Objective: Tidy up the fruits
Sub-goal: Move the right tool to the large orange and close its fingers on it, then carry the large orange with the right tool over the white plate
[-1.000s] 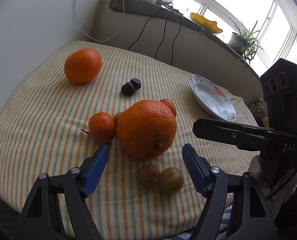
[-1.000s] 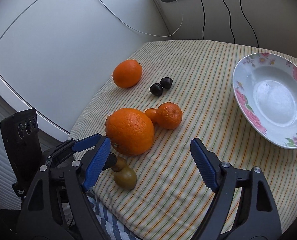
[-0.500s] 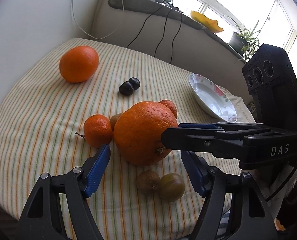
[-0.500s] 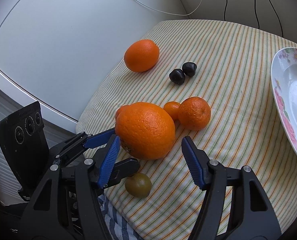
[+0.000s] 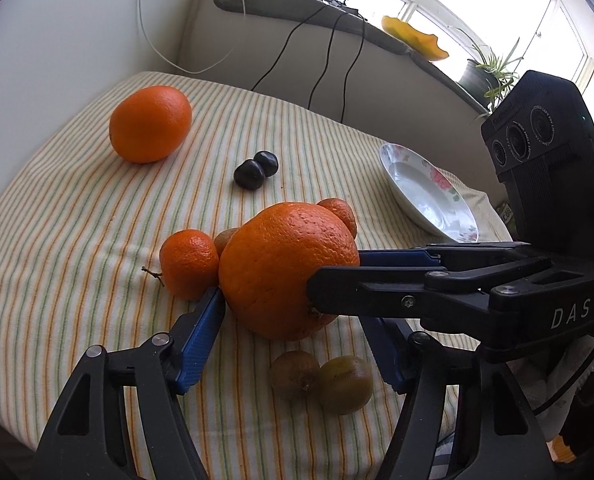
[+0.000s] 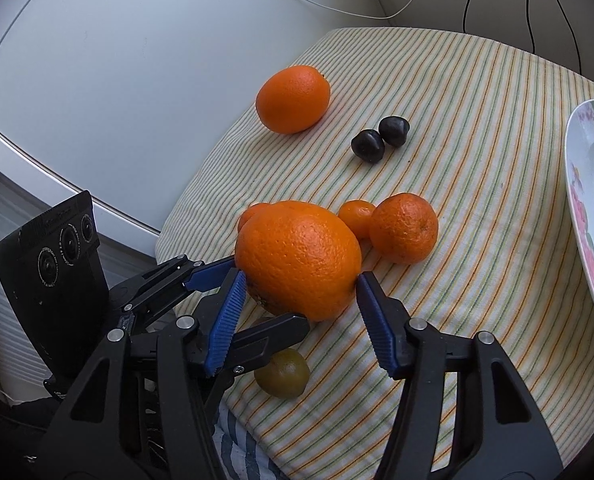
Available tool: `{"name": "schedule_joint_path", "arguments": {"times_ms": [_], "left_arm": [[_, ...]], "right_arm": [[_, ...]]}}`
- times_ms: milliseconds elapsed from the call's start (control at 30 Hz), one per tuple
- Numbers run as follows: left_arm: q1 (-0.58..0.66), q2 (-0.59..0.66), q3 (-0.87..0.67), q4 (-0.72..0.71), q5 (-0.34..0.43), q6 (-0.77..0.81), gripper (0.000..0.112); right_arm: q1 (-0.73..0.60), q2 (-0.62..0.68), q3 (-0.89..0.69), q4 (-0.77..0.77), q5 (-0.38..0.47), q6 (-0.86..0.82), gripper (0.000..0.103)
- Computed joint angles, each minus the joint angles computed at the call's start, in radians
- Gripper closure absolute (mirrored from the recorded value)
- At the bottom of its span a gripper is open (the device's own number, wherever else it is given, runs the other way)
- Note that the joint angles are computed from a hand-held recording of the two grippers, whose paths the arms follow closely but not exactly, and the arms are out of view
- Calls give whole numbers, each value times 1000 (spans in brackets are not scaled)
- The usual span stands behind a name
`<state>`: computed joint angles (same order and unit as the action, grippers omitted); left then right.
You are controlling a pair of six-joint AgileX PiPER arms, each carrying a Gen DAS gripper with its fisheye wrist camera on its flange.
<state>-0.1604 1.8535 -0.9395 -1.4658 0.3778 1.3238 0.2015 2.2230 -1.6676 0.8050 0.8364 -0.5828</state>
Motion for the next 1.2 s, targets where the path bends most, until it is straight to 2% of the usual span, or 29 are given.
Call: {"name": "schedule_joint_path", "arguments": {"times_ms": [100, 633, 1200], "left_arm": [[-8, -2, -2, 8, -17, -6, 47], [-44, -29, -10, 18, -46, -21, 48], [-156, 34, -195, 231, -65, -237, 48]], "right_arm": [[5, 12, -17, -7, 0, 13, 44], [-21, -91, 108, 29, -38, -32, 45], [-113, -204, 191, 42, -56, -49, 45]]}}
